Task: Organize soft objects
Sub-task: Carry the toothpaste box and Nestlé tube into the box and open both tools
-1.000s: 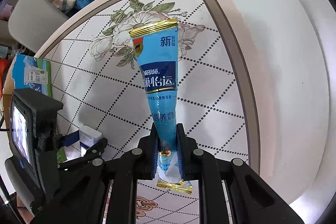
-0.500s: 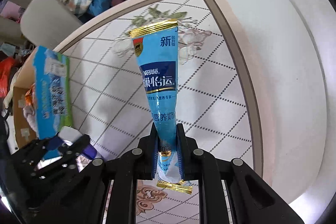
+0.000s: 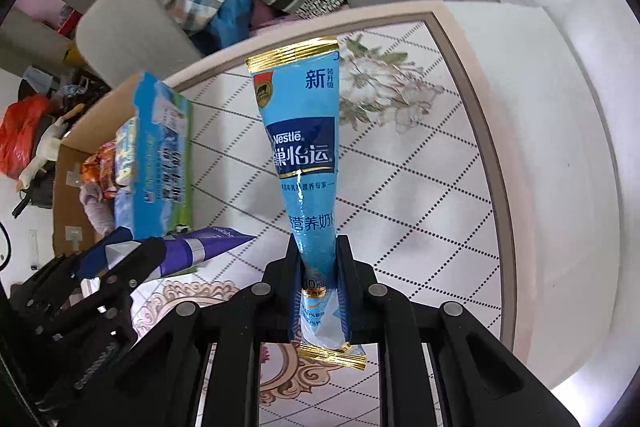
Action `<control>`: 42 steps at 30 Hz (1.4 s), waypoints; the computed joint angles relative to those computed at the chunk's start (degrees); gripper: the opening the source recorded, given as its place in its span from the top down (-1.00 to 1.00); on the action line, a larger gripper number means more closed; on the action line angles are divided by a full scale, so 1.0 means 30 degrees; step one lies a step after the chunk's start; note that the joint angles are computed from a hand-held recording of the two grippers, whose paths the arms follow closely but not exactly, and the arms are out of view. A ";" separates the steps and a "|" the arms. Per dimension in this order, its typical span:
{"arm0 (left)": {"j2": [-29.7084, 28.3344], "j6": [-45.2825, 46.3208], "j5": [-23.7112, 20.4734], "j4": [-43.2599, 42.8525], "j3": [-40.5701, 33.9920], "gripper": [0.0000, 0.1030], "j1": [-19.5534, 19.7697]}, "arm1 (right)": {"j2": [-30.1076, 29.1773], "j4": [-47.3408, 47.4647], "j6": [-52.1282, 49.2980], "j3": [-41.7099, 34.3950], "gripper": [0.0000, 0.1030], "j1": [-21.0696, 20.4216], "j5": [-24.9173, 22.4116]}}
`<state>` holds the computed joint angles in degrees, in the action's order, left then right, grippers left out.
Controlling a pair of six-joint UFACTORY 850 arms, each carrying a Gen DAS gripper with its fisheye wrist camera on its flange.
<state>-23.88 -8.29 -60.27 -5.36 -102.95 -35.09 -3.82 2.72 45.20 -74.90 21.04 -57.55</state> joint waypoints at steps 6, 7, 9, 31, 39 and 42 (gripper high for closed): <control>0.0693 0.0589 0.0244 -0.0744 -0.1251 0.25 0.0906 | -0.0304 -0.0721 0.0340 -0.2088 0.69 0.0927 -0.0540; 0.0809 0.0696 0.0180 -0.0823 -0.1477 0.25 0.1101 | -0.0466 -0.0807 0.0333 -0.2601 0.69 0.1120 -0.0659; 0.1001 0.0862 -0.0120 -0.0749 -0.2135 0.25 0.1627 | -0.0893 -0.1018 0.0375 -0.3735 0.69 0.1605 -0.0797; -0.0073 0.1862 -0.3966 0.1573 -0.1434 0.25 0.8080 | -1.1468 0.0585 -0.0137 -1.4950 0.69 0.4256 -0.3057; -0.2659 0.2535 -0.6317 0.1662 -0.2410 0.25 0.8544 | -1.3560 0.1282 -0.0022 -1.6619 0.69 0.3909 -0.4808; -0.3596 0.2213 -0.6300 0.2004 -0.3083 0.24 0.8585 | -1.4337 0.1052 0.0112 -1.7411 0.69 0.3872 -0.5569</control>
<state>-34.67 -1.65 -79.17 0.65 -112.20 -9.33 -46.83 5.88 45.54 -127.13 32.65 -74.26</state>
